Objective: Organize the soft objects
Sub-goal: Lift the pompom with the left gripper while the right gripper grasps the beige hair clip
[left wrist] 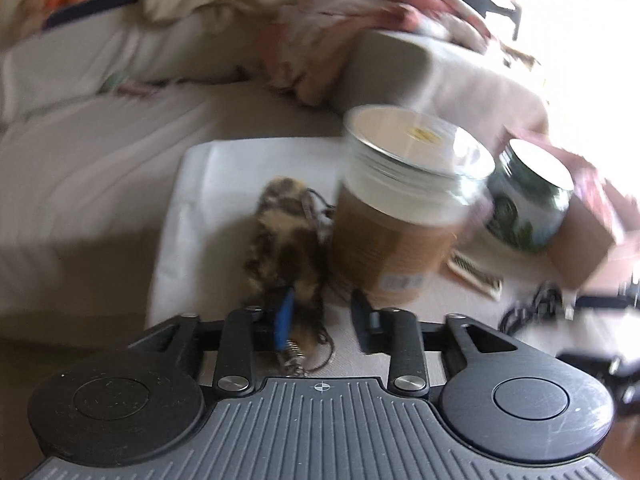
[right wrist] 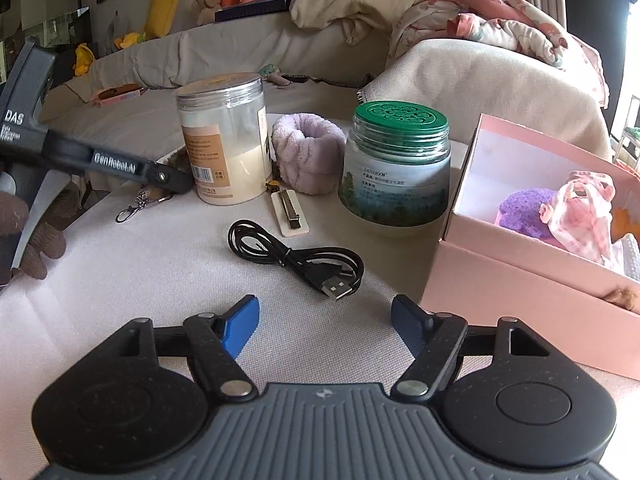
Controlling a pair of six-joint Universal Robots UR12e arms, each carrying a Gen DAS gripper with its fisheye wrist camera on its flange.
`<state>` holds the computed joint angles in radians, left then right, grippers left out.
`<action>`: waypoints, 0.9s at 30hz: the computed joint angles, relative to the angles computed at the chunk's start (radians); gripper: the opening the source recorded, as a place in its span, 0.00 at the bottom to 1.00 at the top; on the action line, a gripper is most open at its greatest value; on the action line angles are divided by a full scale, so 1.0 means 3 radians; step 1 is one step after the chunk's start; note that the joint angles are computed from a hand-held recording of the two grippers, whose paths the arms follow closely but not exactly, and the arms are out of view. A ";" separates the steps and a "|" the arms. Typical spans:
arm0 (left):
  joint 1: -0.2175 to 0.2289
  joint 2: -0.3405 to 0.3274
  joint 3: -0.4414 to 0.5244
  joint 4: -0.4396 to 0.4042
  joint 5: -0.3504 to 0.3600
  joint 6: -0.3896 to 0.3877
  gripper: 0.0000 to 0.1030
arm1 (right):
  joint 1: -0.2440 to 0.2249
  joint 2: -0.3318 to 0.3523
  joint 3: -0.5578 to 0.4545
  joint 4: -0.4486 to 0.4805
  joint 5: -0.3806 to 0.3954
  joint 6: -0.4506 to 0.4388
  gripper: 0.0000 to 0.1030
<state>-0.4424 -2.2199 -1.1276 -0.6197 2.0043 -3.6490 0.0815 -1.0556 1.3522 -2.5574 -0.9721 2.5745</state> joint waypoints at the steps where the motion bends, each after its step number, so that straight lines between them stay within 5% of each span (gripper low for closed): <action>1: -0.0018 -0.0019 0.0034 -0.0049 0.0064 0.0107 0.37 | 0.0002 -0.0001 0.0002 -0.0001 -0.0003 -0.0004 0.72; 7: -0.0115 -0.0100 0.0147 -0.0200 0.0665 0.0285 0.37 | 0.0003 -0.0002 0.0003 0.0001 -0.0006 -0.0016 0.73; 13: -0.0055 -0.0088 0.0163 -0.0302 0.0647 0.0190 0.42 | 0.0006 -0.0004 0.0006 0.0005 -0.0013 -0.0036 0.74; 15: 0.0008 -0.0041 0.0089 -0.0200 0.0427 0.0040 0.39 | 0.0006 -0.0004 0.0006 0.0005 -0.0013 -0.0036 0.74; 18: 0.0194 0.0108 -0.0217 0.0320 -0.0402 -0.0474 0.40 | 0.0005 -0.0006 0.0006 0.0014 -0.0006 -0.0039 0.75; 20: 0.0251 0.0158 -0.0322 0.0489 -0.0641 -0.0548 0.40 | 0.0005 -0.0006 0.0007 0.0013 -0.0005 -0.0037 0.75; 27: 0.0114 0.0076 -0.0114 0.0127 -0.0325 0.0016 0.40 | 0.0006 -0.0002 -0.0008 0.0065 0.0017 -0.0086 0.80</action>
